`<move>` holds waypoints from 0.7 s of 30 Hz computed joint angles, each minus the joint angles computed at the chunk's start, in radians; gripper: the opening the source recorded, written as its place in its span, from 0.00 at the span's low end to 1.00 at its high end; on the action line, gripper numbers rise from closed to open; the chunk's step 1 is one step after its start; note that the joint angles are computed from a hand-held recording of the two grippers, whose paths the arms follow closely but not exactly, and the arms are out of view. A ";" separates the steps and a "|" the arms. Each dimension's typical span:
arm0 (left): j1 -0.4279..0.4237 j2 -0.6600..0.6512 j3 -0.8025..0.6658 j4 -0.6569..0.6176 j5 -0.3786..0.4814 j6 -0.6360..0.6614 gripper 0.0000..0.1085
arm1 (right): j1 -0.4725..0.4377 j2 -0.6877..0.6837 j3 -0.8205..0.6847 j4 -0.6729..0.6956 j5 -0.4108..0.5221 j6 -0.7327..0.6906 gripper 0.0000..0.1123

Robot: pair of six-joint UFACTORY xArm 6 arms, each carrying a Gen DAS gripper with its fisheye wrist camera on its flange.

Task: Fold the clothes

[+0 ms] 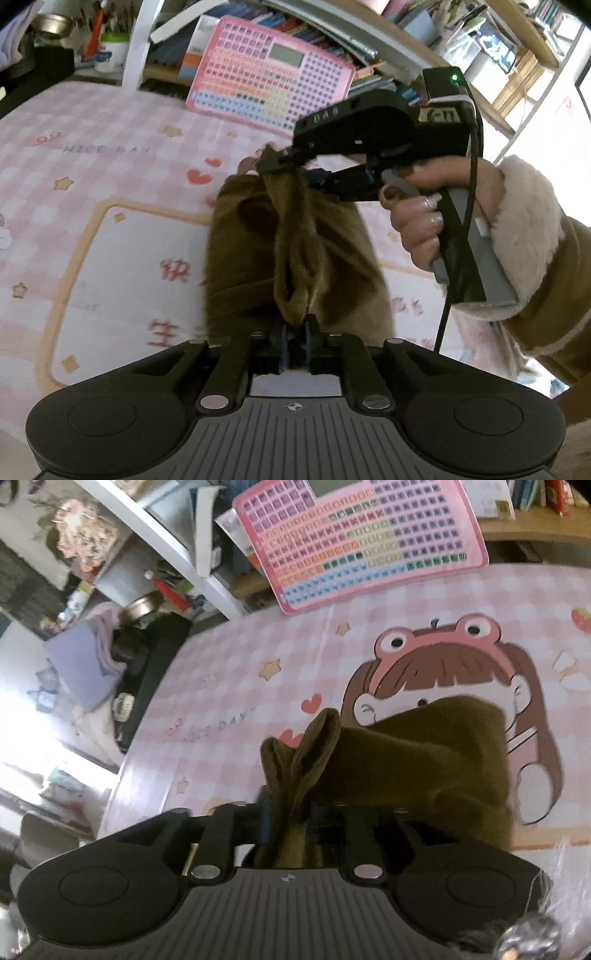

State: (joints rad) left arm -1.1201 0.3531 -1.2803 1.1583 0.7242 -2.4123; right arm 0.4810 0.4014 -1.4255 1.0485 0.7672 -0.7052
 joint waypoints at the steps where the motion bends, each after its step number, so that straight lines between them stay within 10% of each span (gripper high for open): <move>1: 0.001 -0.020 0.029 -0.001 0.002 0.005 0.30 | 0.001 -0.009 0.014 0.050 -0.001 -0.016 0.32; 7: 0.060 -0.126 0.182 0.162 -0.081 -0.093 0.41 | -0.014 -0.163 0.187 0.358 -0.111 -0.195 0.46; 15: 0.227 -0.040 0.083 0.348 -0.259 -0.160 0.49 | 0.007 -0.398 0.536 0.204 -0.502 -0.160 0.47; 18: 0.256 0.027 0.005 0.212 -0.276 0.033 0.37 | 0.029 -0.411 0.604 0.195 -0.555 -0.137 0.47; 19: 0.254 0.041 -0.015 0.185 -0.264 0.082 0.10 | 0.042 -0.400 0.612 0.180 -0.578 -0.114 0.47; 21: 0.224 0.033 -0.037 0.240 -0.202 0.124 0.09 | 0.071 -0.385 0.631 0.151 -0.621 -0.073 0.47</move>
State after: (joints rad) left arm -0.8965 0.3860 -1.3175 1.3987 0.5220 -2.2882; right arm 0.5519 0.0160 -0.7941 1.1995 0.1461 -0.7778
